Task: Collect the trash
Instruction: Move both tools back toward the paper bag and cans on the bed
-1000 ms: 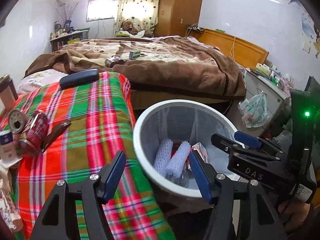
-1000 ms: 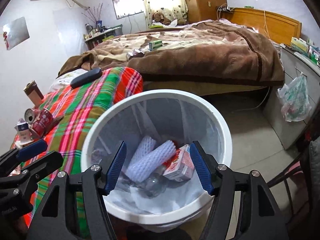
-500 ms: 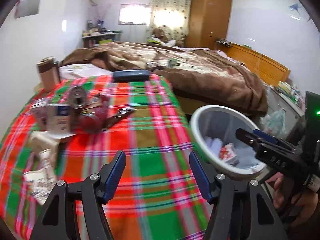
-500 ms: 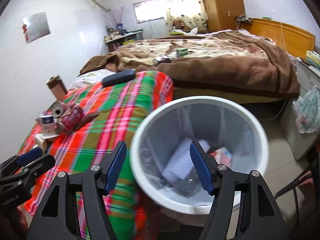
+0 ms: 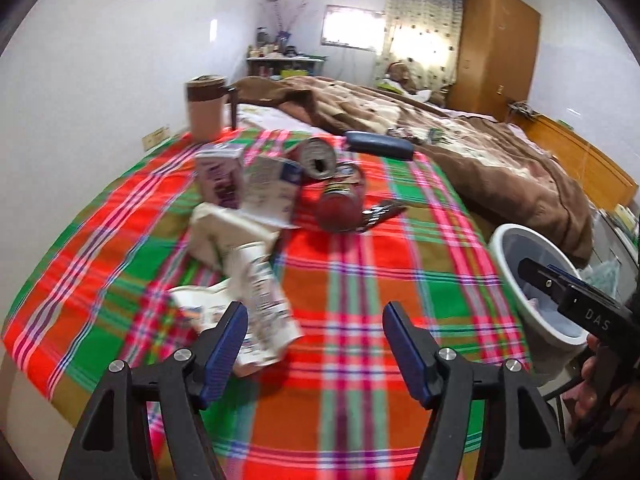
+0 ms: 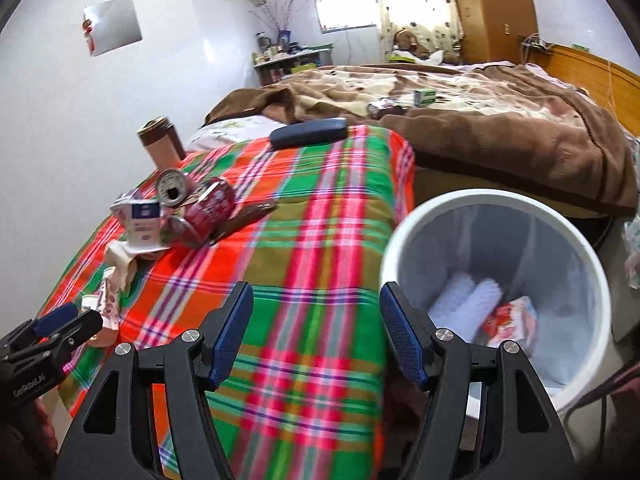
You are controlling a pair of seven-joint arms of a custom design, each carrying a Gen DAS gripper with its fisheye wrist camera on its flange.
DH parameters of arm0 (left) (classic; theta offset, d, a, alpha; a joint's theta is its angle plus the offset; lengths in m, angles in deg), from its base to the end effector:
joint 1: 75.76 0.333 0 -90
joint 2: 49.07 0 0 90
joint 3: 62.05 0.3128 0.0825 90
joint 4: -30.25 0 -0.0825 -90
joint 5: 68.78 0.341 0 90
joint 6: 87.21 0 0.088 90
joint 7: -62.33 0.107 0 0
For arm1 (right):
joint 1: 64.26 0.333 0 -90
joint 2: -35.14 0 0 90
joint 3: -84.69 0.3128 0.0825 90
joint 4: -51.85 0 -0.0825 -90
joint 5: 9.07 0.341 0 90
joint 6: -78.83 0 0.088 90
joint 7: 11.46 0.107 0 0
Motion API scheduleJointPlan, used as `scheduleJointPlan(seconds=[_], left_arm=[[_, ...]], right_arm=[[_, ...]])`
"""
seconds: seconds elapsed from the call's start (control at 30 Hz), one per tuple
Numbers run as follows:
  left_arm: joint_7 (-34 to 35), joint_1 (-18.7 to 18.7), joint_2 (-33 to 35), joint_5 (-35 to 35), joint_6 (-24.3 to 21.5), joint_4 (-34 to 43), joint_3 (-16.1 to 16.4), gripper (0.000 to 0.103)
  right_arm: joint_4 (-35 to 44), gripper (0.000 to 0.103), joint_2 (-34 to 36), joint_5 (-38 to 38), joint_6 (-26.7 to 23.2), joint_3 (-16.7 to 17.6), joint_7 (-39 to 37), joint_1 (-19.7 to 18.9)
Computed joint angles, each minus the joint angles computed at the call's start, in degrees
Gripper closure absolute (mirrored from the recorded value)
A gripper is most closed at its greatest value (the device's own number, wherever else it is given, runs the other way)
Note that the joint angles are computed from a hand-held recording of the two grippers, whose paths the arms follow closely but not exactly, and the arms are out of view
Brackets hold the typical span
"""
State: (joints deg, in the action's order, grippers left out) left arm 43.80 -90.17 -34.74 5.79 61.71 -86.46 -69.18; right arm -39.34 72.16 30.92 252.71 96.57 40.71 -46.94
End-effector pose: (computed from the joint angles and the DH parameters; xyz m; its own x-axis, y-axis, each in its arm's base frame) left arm 0.5295 -0.2263 0.3697 0.4104 -0.9069 0.0954 -0.5935 -0.3451 -0.7271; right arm 0.6483 0.2689 0.3621 0.4671 -0.8624 -0.1949 -0.6587 -0.1923 -0.7274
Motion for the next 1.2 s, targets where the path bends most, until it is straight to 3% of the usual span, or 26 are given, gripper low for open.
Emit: scheduleJointPlan(seconds=[0.3, 0.5, 0.73, 0.9, 1.07, 1.2], left_arm=[[-1.9, 1.9, -1.3, -2.1, 0.8, -4.2, 0.4, 0.031], [-5.6, 3.9, -0.1, -0.6, 7.6, -4.7, 1.5, 0.028], [-6.5, 4.4, 2.3, -0.8, 9.2, -2.0, 2.5, 0.027], [-5.4, 4.6, 3.8, -3.4, 10.2, -0.8, 3.3, 0.027], [-9.4, 5.1, 3.9, -0.5, 13.3, -1.1, 4.9, 0.027], [-11.0, 5.8, 2.4, 1.9, 12.9, -3.1, 5.3, 0.028]], right_arm=[[4.6, 0.036, 2.0, -3.6, -3.8, -1.7, 2.3, 3.2], [7.6, 0.036, 3.2, -5.0, -6.2, -1.6, 3.0, 4.0], [11.8, 0.036, 5.4, -9.7, -8.7, -5.4, 8.4, 7.6], [17.9, 0.036, 8.5, -12.9, -13.1, -6.8, 13.0, 8.6], [26.4, 0.036, 12.6, -15.6, -20.3, -7.5, 17.9, 8.7], [29.4, 0.036, 14.0, -17.2, -22.1, -7.8, 20.0, 9.0]])
